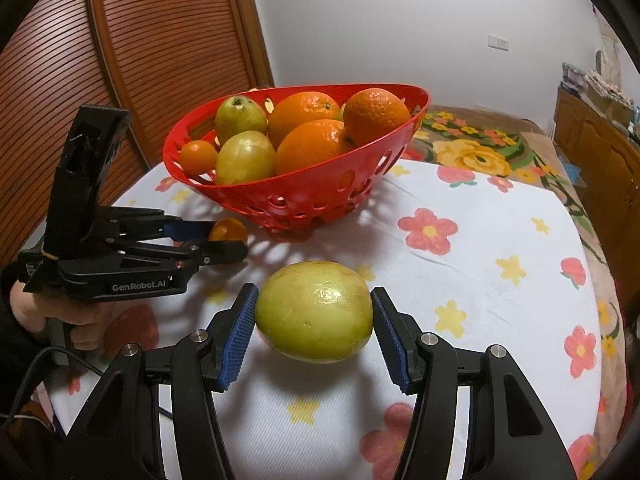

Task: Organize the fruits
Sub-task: 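Grip a small tangerine with the left tool while the right tool grips a yellow-green pomelo, then lift the tangerine to the basket with the left tool while the right tool carries the pomelo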

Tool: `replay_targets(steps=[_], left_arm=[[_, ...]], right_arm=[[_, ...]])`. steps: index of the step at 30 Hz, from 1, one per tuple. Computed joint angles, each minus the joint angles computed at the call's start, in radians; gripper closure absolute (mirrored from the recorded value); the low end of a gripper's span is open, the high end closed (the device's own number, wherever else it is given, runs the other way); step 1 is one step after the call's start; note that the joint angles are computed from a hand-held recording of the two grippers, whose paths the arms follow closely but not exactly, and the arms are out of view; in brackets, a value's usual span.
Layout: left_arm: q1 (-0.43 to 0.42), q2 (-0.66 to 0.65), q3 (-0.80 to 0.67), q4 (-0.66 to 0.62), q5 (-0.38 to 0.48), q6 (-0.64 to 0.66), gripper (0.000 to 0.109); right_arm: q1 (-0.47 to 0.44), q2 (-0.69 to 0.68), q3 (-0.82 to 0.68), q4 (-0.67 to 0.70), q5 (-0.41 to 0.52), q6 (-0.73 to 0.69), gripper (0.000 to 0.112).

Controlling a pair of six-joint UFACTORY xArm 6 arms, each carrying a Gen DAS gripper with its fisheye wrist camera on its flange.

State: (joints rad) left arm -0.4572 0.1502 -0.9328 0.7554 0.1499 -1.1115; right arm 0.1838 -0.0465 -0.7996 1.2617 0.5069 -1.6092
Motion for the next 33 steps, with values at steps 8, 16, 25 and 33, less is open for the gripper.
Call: replay_targets(steps=[8,16,25,33], left_arm=[[0.004,-0.087,0.054,0.151,-0.003,-0.145,0.074],[-0.006,-0.163,0.089,0.262,0.022,-0.252,0.074],[-0.041,-0.271,0.135,0.370,0.074,-0.358,0.074],[-0.083,-0.339,0.144,0.396,0.131,-0.380,0.074]], right_arm=[[0.006,-0.039,0.025,0.014,-0.002,-0.011,0.054],[0.012,-0.108,0.070,0.034,-0.006,-0.026,0.054],[0.001,-0.210,0.134,0.049,0.003,-0.039,0.054],[-0.030,-0.317,0.188,0.058,0.036,-0.041,0.054]])
